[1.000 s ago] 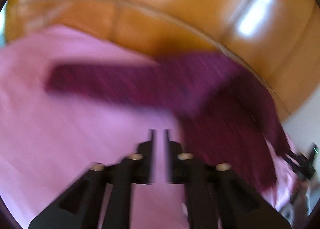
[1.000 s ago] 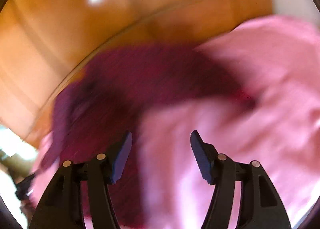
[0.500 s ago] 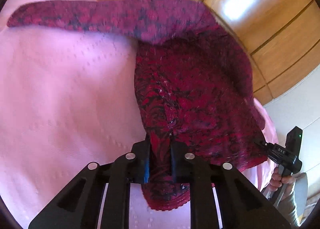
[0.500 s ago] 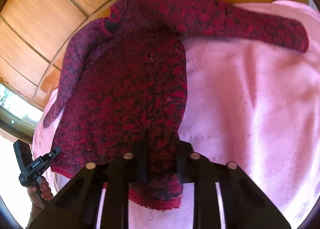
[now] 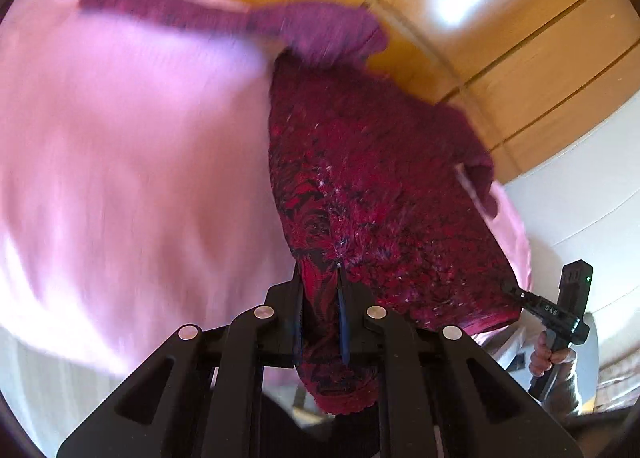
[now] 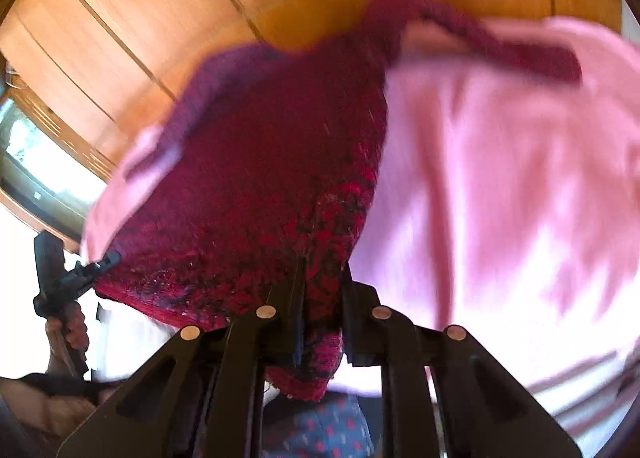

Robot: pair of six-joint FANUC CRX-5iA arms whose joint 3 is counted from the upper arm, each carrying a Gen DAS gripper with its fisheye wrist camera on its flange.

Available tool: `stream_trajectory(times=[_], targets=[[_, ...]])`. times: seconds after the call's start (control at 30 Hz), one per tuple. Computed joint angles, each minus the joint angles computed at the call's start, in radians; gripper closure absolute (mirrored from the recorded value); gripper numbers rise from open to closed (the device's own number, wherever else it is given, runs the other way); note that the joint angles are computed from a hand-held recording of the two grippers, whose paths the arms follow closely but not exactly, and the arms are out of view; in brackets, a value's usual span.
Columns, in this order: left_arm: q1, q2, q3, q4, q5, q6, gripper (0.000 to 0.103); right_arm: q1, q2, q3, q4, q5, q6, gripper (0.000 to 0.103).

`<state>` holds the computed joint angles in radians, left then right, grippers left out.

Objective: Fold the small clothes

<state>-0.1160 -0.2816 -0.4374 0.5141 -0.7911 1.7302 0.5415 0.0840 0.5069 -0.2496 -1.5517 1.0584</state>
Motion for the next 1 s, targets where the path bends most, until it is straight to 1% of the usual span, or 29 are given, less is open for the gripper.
stream_trajectory(times=[0.03,0.1,0.13,0.17,0.2,0.23,0.27,0.3,0.33,0.37,0.4,0.43,0.47,0.5,0.57,0.63,0.67,0.77,0.83,0.87,0.9,0.97,1.0], targets=[[-0.009,0.007,0.003,-0.038,-0.006,0.046,0.089,0.002,-0.005,-0.021,-0.001,-0.014,-0.008,0.09],[-0.003,0.005,-0.025,-0.005,0.019,0.052,0.084,0.015,-0.007,-0.056,0.024,-0.021,-0.015,0.088],[0.008,-0.004,-0.038,0.008,0.045,0.06,0.076,0.02,-0.004,-0.055,0.035,-0.012,-0.016,0.079],[0.02,-0.013,-0.039,-0.003,0.067,0.082,0.066,0.025,-0.003,-0.053,0.047,0.0,-0.022,0.067],[0.032,-0.023,-0.032,-0.027,0.075,0.112,0.061,0.036,0.0,-0.047,0.085,0.023,-0.027,0.059],[0.058,-0.036,-0.02,-0.076,0.08,0.163,0.055,0.048,-0.001,-0.047,0.119,0.05,-0.023,0.046],[0.079,-0.037,-0.002,-0.122,0.081,0.21,0.052,0.06,0.001,-0.042,0.153,0.072,-0.024,0.04],[0.097,-0.045,0.012,-0.159,0.072,0.249,0.052,0.073,0.014,-0.026,0.183,0.103,-0.023,0.037],[0.124,-0.041,0.031,-0.2,0.071,0.296,0.052,0.086,0.034,-0.005,0.192,0.134,-0.025,0.032],[0.148,-0.032,0.05,-0.23,0.073,0.33,0.051,0.087,0.045,0.005,0.188,0.151,-0.021,0.029],[0.168,-0.013,0.086,-0.292,0.062,0.394,0.047,0.095,0.066,0.023,0.184,0.18,-0.017,0.029],[0.183,-0.007,0.105,-0.33,0.056,0.437,0.042,0.102,0.086,0.04,0.174,0.195,-0.01,0.027],[0.204,0.002,0.118,-0.35,0.058,0.464,0.041,0.115,0.106,0.057,0.162,0.207,-0.007,0.027],[0.228,0.015,0.132,-0.361,0.058,0.491,0.041,0.126,0.131,0.077,0.145,0.222,0.001,0.027],[0.284,0.053,0.154,-0.338,0.068,0.501,0.039,0.15,0.186,0.123,0.112,0.232,0.016,0.027],[0.325,0.099,0.2,-0.356,0.058,0.534,0.039,0.171,0.212,0.135,0.092,0.248,0.015,0.027],[0.341,0.116,0.214,-0.352,0.061,0.532,0.039,0.176,0.245,0.167,0.072,0.244,0.017,0.027],[0.38,0.19,0.28,-0.349,0.067,0.544,0.039,0.205,0.262,0.171,0.078,0.25,0.025,0.027],[0.395,0.25,0.337,-0.35,0.055,0.546,0.039,0.213,0.29,0.193,0.084,0.235,0.041,0.027],[0.412,0.256,0.335,-0.327,0.054,0.524,0.039,0.212,0.303,0.203,0.08,0.222,0.042,0.027],[0.424,0.292,0.35,-0.281,0.061,0.491,0.039,0.216,0.314,0.207,0.083,0.22,0.037,0.027],[0.447,0.329,0.371,-0.261,0.045,0.491,0.039,0.215,0.321,0.203,0.079,0.218,0.031,0.027],[0.454,0.35,0.375,-0.239,0.053,0.481,0.039,0.21,0.315,0.192,0.076,0.223,0.036,0.027]])
